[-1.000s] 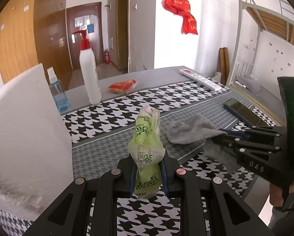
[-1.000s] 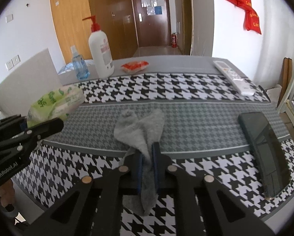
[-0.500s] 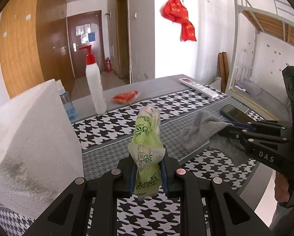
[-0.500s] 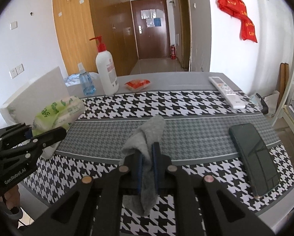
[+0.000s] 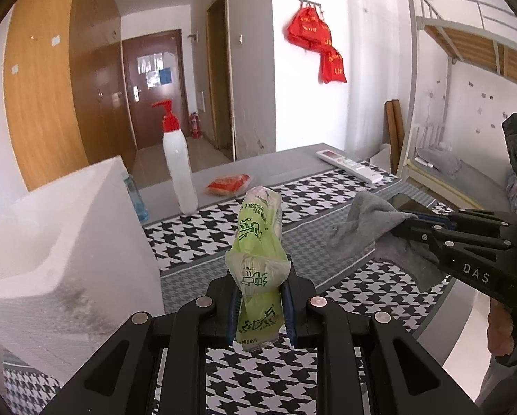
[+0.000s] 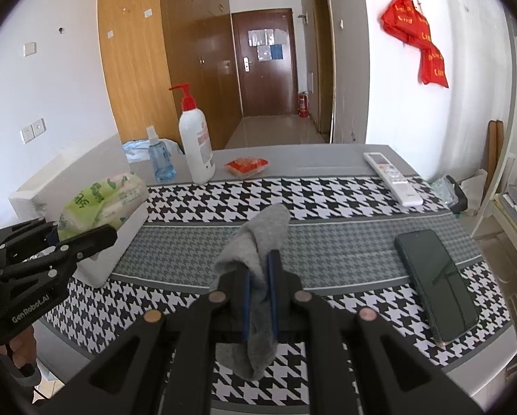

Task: Organize soft objects
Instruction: 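Lift and carry the green packet and grey sock over the white foam box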

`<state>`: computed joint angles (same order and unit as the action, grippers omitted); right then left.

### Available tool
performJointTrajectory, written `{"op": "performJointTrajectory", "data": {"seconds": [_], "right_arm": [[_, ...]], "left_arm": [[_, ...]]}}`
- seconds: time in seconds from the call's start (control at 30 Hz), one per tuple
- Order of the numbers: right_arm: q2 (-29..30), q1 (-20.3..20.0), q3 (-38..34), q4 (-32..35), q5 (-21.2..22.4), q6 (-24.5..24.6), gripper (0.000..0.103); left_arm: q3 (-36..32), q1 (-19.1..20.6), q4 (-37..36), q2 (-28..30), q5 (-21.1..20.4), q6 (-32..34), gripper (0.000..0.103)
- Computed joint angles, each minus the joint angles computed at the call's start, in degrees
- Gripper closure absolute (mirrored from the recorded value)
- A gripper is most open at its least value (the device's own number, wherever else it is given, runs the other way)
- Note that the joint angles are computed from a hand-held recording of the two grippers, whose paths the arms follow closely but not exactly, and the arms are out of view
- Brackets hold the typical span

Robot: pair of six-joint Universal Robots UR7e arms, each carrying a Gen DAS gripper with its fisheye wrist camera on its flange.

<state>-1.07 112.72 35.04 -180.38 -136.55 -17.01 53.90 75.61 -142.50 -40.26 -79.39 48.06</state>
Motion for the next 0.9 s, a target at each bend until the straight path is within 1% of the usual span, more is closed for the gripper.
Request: {"op": "performJointTrajectory", "data": {"seconds": [0.3, 0.4, 0.53, 0.7, 0.9], "right_arm": [[1.62, 1.41, -2.29, -3.68, -0.40, -3.27, 0.091], [1.97, 1.69, -2.87, -4.17, -0.17, -3.32, 0.091], [3.20, 2.27, -5.36, -3.73, -0.70, -4.21, 0.091], [5.93, 3.04, -10.90, -2.81, -1.38, -6.34, 0.091], [8.81, 3.77, -17.20, -1.64, -0.57, -8.30, 0.091]], "left_arm": [[1.36, 0.25, -3.07, -1.43, -1.95, 0.95, 0.081], [1.00, 0.35, -2.80, -1.63, -2.30, 0.92, 0.081], [0.87, 0.61, -3.43, -1.92, -3.58, 0.86, 0.081], [0.88, 0.77, -4.16, -2.39, -4.68, 1.33, 0.081], [0.71, 0.81, -5.38, -2.77, -6.06, 1.28, 0.081]]}}
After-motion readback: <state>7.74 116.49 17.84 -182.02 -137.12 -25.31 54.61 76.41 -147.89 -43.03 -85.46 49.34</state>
